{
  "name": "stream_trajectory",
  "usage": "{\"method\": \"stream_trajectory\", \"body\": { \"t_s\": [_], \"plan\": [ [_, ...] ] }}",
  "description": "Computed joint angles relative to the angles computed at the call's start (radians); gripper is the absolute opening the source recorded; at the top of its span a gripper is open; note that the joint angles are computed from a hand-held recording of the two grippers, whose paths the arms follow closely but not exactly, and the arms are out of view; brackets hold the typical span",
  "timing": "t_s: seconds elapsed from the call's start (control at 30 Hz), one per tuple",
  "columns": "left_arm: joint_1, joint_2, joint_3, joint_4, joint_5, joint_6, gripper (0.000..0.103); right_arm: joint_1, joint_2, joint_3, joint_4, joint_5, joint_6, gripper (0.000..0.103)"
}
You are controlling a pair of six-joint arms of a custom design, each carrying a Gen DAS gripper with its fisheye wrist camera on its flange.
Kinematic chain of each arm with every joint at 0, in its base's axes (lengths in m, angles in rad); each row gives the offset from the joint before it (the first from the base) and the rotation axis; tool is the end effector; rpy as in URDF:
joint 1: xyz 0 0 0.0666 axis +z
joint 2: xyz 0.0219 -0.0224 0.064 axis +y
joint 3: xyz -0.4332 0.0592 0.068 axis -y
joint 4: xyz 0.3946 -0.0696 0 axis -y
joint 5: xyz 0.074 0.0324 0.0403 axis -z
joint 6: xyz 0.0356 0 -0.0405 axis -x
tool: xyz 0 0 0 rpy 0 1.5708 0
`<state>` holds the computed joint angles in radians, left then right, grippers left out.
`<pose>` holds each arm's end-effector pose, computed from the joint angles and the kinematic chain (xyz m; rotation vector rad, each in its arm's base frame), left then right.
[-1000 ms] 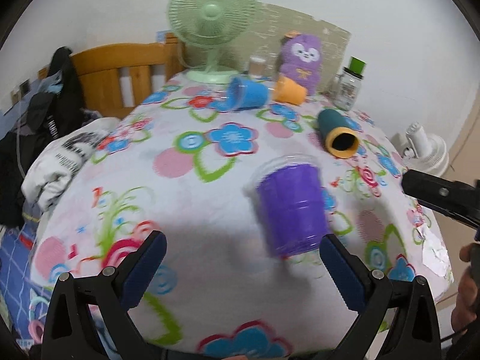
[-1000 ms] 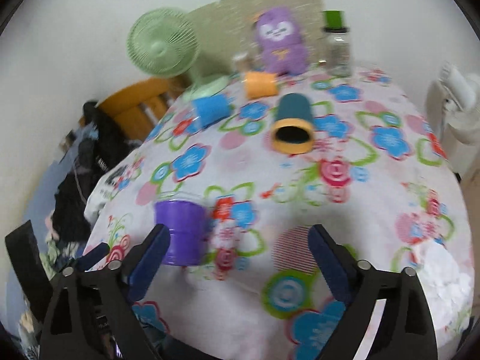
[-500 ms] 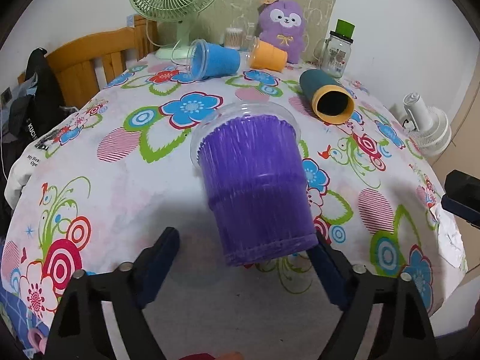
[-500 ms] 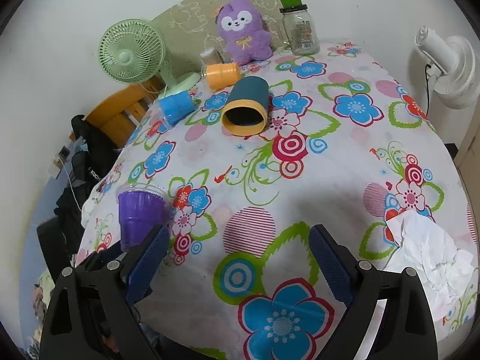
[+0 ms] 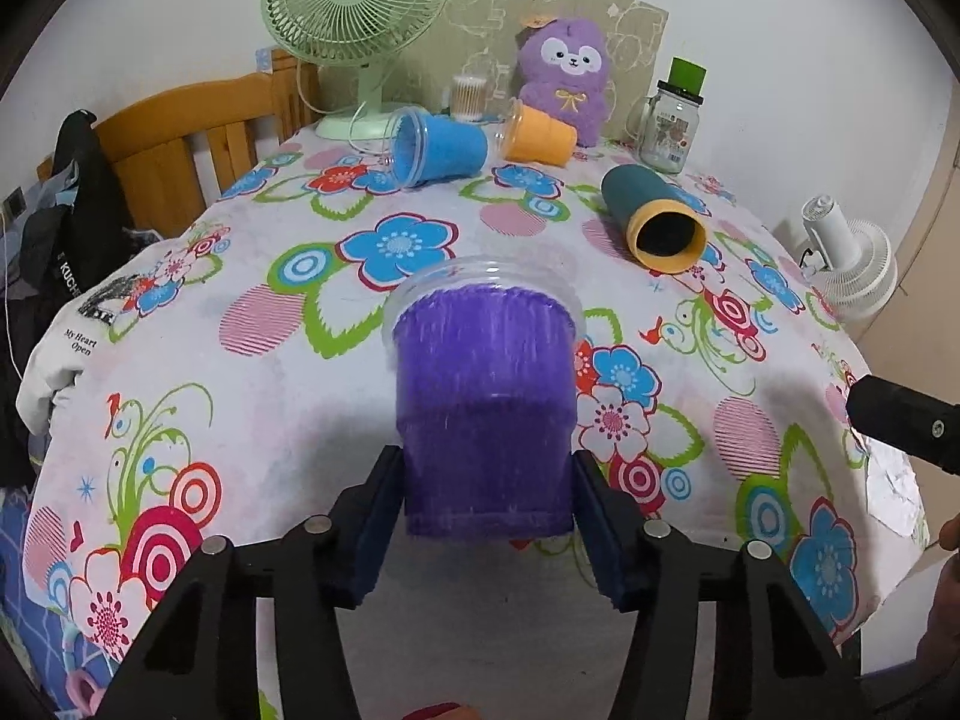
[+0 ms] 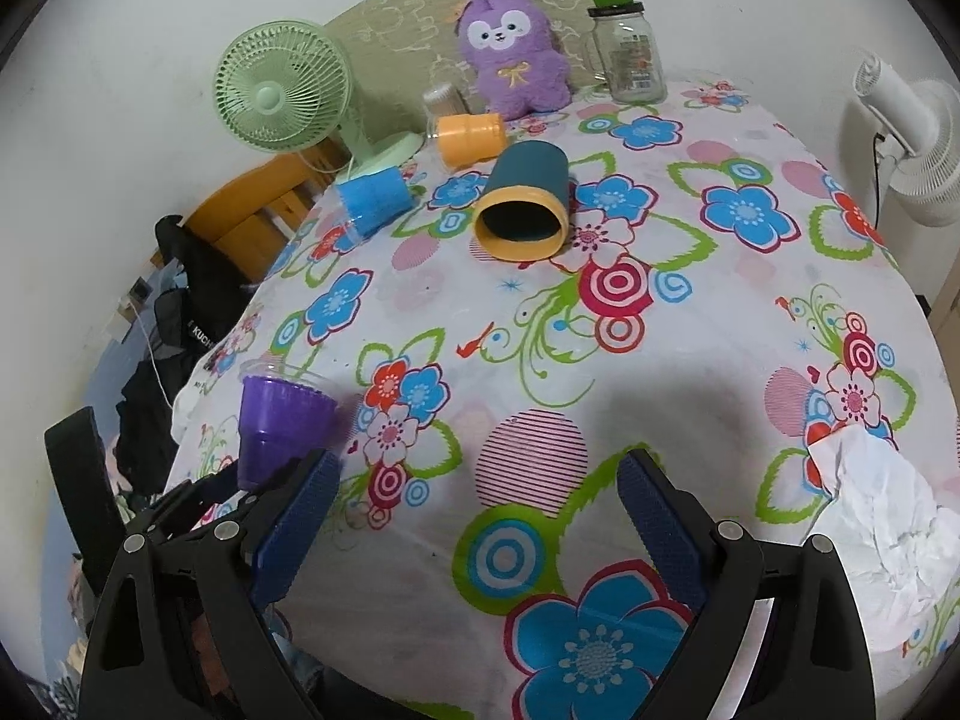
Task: Flip cup upside down
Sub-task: 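Grasp the purple cup with the left gripper while the right gripper releases it, then rotate the purple cup with the left gripper so its opening faces down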
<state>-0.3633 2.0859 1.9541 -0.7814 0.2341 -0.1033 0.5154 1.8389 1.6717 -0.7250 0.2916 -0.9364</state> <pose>0.6997 -0.2753 0.3361 0.6730 2.4000 -0.4005 0.5787 0.3156 0.3804 0.6313 2.3517 0.3027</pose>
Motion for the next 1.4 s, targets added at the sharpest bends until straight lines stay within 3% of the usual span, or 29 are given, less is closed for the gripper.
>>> {"method": "stream_trajectory", "body": {
  "t_s": [0.17, 0.23, 0.3, 0.37, 0.43, 0.63, 0.9, 1.4],
  "plan": [
    [-0.001, -0.006, -0.018, 0.017, 0.01, -0.02, 0.058, -0.001, 0.002, 0.002, -0.008, 0.0, -0.009, 0.096],
    [-0.002, -0.004, -0.03, 0.031, -0.001, -0.014, 0.072, 0.0, 0.002, 0.004, -0.014, 0.0, -0.006, 0.096],
    [0.0, 0.003, -0.028, 0.024, 0.004, -0.005, 0.072, 0.001, 0.002, 0.004, -0.015, 0.003, -0.005, 0.095],
    [0.0, 0.008, -0.025, 0.018, 0.0, -0.009, 0.069, 0.001, 0.0, 0.001, -0.015, 0.007, -0.011, 0.095],
    [0.0, 0.009, -0.019, 0.011, 0.001, -0.02, 0.055, 0.0, 0.0, -0.002, -0.011, 0.006, -0.015, 0.096],
    [0.009, -0.008, -0.003, -0.013, 0.021, -0.035, 0.055, -0.004, 0.009, 0.0, 0.007, -0.015, -0.007, 0.095],
    [0.021, -0.002, 0.099, -0.179, 0.009, -0.108, 0.056, -0.002, 0.02, 0.002, 0.038, -0.047, 0.014, 0.095],
    [0.018, -0.025, 0.1, -0.178, 0.0, -0.141, 0.051, -0.003, 0.009, -0.018, 0.059, -0.045, 0.009, 0.095]
  ]
}}
